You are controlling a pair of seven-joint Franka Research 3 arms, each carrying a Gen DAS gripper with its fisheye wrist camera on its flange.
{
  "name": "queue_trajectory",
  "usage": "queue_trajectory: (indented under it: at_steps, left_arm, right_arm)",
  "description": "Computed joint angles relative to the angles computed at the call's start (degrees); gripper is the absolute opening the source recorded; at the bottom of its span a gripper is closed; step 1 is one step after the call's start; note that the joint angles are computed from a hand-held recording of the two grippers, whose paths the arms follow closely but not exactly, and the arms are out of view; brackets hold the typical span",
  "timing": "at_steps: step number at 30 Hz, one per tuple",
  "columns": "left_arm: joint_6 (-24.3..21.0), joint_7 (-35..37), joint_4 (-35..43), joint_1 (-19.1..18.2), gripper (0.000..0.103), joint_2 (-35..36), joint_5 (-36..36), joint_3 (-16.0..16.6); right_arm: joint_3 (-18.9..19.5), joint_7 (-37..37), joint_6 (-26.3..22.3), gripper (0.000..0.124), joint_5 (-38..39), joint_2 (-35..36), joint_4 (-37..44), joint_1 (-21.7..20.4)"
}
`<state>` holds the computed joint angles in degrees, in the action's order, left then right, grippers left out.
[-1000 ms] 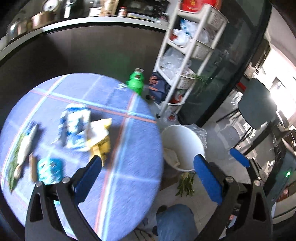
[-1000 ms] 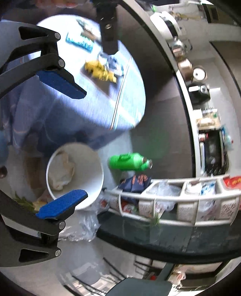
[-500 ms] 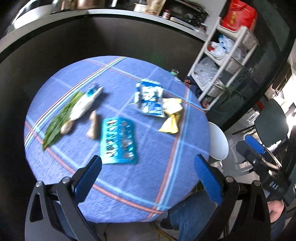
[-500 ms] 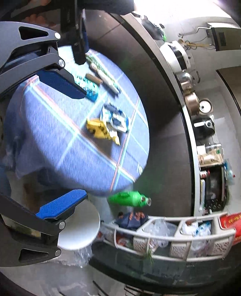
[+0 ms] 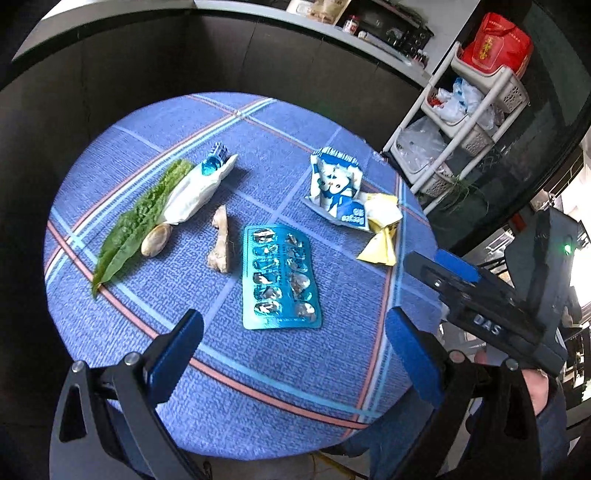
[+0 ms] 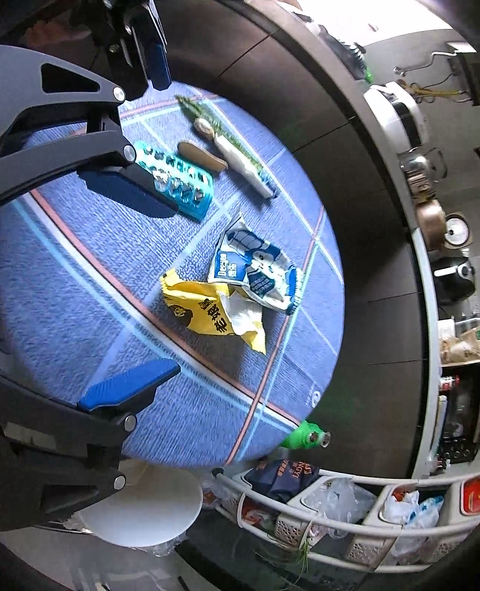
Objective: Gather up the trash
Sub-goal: 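Move both tools back over the table, then grasp the yellow snack wrapper with the right tool while the left tool grasps the blue blister pack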
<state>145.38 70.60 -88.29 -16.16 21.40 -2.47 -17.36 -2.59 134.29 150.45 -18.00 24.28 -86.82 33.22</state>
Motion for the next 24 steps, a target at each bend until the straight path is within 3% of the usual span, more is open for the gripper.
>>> queue_trajectory:
  at_steps: [4, 9, 14, 15, 16, 17, 19, 24]
  left_arm:
    - [-2.75, -0.89, 4.08, -0.91, 0.097, 3.22, 1.75, 0.79]
    - [-10.92, -3.83, 13.41, -4.71, 0.097, 8.82, 9.11, 3.41]
    - [-15.19, -3.83, 20.73, -6.09, 0.093, 13.65, 10.79, 3.68]
    - [-15.84, -3.91, 21.77, -6.35, 0.092, 14.3, 11.03, 3.8]
    - [-16.42, -3.91, 22.81, -6.58, 0.092, 14.96, 11.2, 3.89]
    - [-17.45, -3.95, 24.42, -6.95, 0.092, 15.95, 11.45, 4.04]
    - [-19.12, -4.06, 26.94, -7.53, 0.092, 17.46, 11.71, 4.27]
    - [-23.06, -4.87, 33.77, -9.52, 0.092, 21.57, 13.12, 5.57]
  right_arm:
    - [-0.28, -0.91, -1.98, 0.068, 0.66, 3.49, 4.4, -0.03]
    - [-1.07, -2.1, -4.84, 0.066, 0.78, 7.57, 9.98, 0.4]
    - [-1.66, -3.61, -7.88, 0.055, 1.66, 11.29, 15.01, 0.48]
    - [-1.76, -3.87, -8.63, 0.046, 1.83, 11.86, 15.74, 0.46]
    - [-1.87, -3.94, -9.02, 0.036, 1.95, 12.06, 15.93, 0.48]
    - [-1.88, -3.93, -8.37, 0.036, 2.09, 11.77, 15.24, 0.4]
    - [-2.18, -3.5, -6.83, 0.021, 1.89, 10.39, 12.99, 0.54]
    - [-3.07, -0.09, -2.75, 0.019, 0.12, 5.38, 5.87, 1.27]
